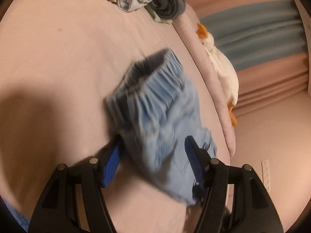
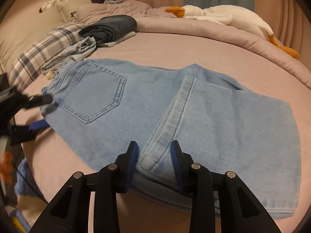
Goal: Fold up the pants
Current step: 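Grasp the elastic waistband with the left tool and lift it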
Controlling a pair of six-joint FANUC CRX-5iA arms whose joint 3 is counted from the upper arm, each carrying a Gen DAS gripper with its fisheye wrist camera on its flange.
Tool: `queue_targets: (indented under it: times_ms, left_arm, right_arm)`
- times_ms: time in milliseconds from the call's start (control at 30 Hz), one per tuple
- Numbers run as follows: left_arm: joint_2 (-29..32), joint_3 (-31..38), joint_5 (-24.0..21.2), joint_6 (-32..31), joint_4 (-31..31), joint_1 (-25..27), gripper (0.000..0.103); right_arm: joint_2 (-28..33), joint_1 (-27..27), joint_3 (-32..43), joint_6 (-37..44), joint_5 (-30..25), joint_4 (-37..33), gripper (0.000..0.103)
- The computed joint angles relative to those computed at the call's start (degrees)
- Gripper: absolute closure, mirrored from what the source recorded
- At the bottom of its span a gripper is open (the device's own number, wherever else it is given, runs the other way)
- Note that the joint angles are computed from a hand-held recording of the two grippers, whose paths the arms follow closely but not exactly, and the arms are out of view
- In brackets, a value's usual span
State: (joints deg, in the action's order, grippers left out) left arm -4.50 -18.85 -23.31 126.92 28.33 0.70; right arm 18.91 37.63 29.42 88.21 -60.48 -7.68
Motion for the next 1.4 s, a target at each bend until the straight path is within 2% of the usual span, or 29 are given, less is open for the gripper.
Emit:
queue_targets:
  times_ms: [167, 267, 333, 367, 500, 567, 633, 700, 733, 767, 800, 833, 933, 1067, 1133, 1167, 1300, 1400]
  left_arm:
    - [1.41, 2.49, 0.28, 6.31, -4.67, 0.74, 0.037]
    - [2.37, 4.45, -0.27, 8.49, -7.54, 0.82, 0.031]
    - [3.02, 6.56, -1.36, 11.95, -11.80, 0.79, 0.031]
    - [3.18, 6.66, -1.38, 11.77, -11.61, 0.91, 0.033]
    - [2.69, 5.50, -1.55, 8.25, -9.52, 1.33, 0.056]
    - [1.97, 4.30, -0.59, 6.07, -7.72, 1.26, 0.062]
    - [2.01, 6.77, -3.01, 8.37, -12.26, 0.83, 0.065]
    - [2.17, 10.19, -5.59, 10.69, -18.61, -0.25, 0.068]
    - [2.32, 11.67, -6.65, 11.21, -20.98, -0.76, 0.068]
    - [2.47, 13.47, -8.05, 11.45, -23.75, -1.48, 0.068]
    - [2.72, 14.67, -9.02, 11.68, -25.61, -1.97, 0.068]
    - [2.96, 16.23, -10.42, 11.73, -27.92, -2.70, 0.068]
    - [3.63, 18.83, -12.93, 11.19, -30.91, -3.85, 0.068]
    - [4.25, 20.40, -15.08, 10.92, -32.18, -4.18, 0.068]
    - [4.40, 20.81, -15.60, 10.61, -32.44, -4.22, 0.068]
    - [4.53, 21.14, -16.00, 10.56, -32.83, -4.33, 0.068]
    - [5.02, 22.61, -17.59, 10.94, -34.84, -5.09, 0.068]
    - [5.31, 23.16, -18.07, 10.63, -35.06, -5.32, 0.068]
  right_arm:
    - [-0.19, -0.01, -0.36, -0.17, 0.43, -0.12, 0.068]
    - [-0.14, 0.00, -0.41, -0.21, 0.64, -0.10, 0.068]
    - [-0.16, -0.04, -0.50, 0.04, 0.82, -0.31, 0.068]
    - [-0.23, -0.03, -0.65, -0.04, 0.89, -0.29, 0.067]
    - [0.59, -0.65, 1.52, 0.28, -1.51, -1.64, 0.067]
    - [1.59, -1.98, 4.70, 0.48, -4.28, -4.90, 0.067]
    - [2.66, -3.83, 8.13, 0.90, -5.26, -9.44, 0.067]
    - [5.25, -3.61, 12.09, -1.03, -6.63, -8.04, 0.067]
    - [7.90, -3.53, 16.01, -2.32, -9.21, -7.49, 0.067]
    - [10.37, -3.63, 19.57, -2.98, -11.21, -7.73, 0.075]
    - [12.81, -3.64, 23.00, -3.68, -12.96, -7.72, 0.087]
    - [14.61, -3.43, 25.53, -4.61, -14.51, -7.06, 0.090]
    - [22.21, -3.37, 36.73, -8.75, -20.30, -6.31, 0.090]
    - [26.86, -2.30, 43.54, -9.45, -24.62, -4.13, 0.090]
    - [29.54, -1.82, 49.26, -9.07, -29.26, -3.16, 0.091]
    - [29.70, -1.84, 49.85, -8.97, -30.03, -3.14, 0.091]
    - [22.05, -2.50, 39.35, -5.59, -27.82, -6.33, 0.090]
    - [19.00, -2.33, 34.97, -3.01, -29.50, -8.30, 0.090]
